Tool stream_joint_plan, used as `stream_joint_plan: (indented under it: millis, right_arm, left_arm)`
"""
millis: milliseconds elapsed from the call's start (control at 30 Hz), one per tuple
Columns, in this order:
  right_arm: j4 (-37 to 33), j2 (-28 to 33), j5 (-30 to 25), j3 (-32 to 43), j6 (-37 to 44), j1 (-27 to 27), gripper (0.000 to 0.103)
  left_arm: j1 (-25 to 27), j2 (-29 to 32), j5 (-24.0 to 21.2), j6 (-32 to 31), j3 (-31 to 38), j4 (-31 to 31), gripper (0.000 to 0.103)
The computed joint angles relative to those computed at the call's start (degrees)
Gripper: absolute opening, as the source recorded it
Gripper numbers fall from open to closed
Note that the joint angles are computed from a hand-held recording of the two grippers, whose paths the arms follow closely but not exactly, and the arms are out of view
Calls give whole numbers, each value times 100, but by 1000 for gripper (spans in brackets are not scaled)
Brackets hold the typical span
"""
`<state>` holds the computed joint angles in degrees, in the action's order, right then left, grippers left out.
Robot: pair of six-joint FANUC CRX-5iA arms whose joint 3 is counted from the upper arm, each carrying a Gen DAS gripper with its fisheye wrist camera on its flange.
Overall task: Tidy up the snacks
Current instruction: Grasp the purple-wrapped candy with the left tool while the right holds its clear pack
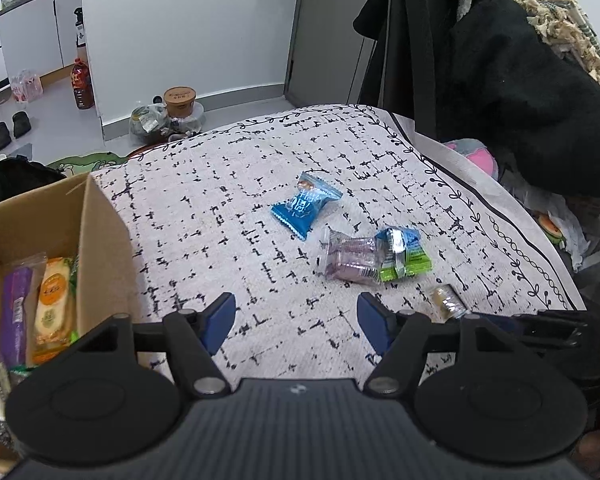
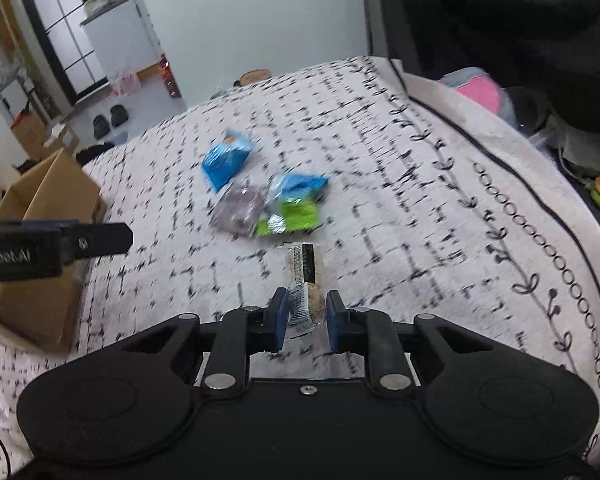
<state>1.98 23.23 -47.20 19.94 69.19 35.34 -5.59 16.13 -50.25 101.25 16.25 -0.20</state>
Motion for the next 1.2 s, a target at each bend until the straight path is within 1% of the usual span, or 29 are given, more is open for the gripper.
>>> stream_joint_plan:
  millis: [300, 433, 567, 767, 967, 1033, 1067, 1100, 1167, 1200]
  right_arm:
    - [45, 167, 3, 234, -90, -189, 20]
    - [65, 317, -129, 475, -150, -272, 20]
    - [215, 400, -126, 546, -257, -281, 20]
    - [284, 566, -368, 784, -303, -294, 20]
    - [352, 669, -649, 1014, -222, -268, 20]
    - [388, 693, -722, 1058, -209, -257, 20]
    - [430, 703, -744, 1068, -224, -247, 20]
    - [469, 714, -762, 1081, -241, -239, 20]
    - [523, 720, -777, 1098, -294, -225, 20]
    - [558, 713, -762, 1088, -323, -214, 20]
  left_arm:
    - [-103, 466, -151, 161, 512, -94, 67]
    - [-131, 703, -145, 245, 737, -56, 66]
    - [-150, 876, -53, 230, 861, 21, 66]
    - [-170, 1102, -74, 257, 1048, 69, 64]
    - [-212, 1313, 55, 311, 1179, 122, 64]
    - [-234, 1431, -47, 250, 1318, 76, 63]
    - [-238, 1535, -238, 234, 1459, 68, 61]
    - [-212, 1584, -326, 222, 1481, 167, 55]
    - [-237, 1517, -194, 236, 1361, 89, 50]
    - [-242, 1492, -170, 144, 1323, 112, 45]
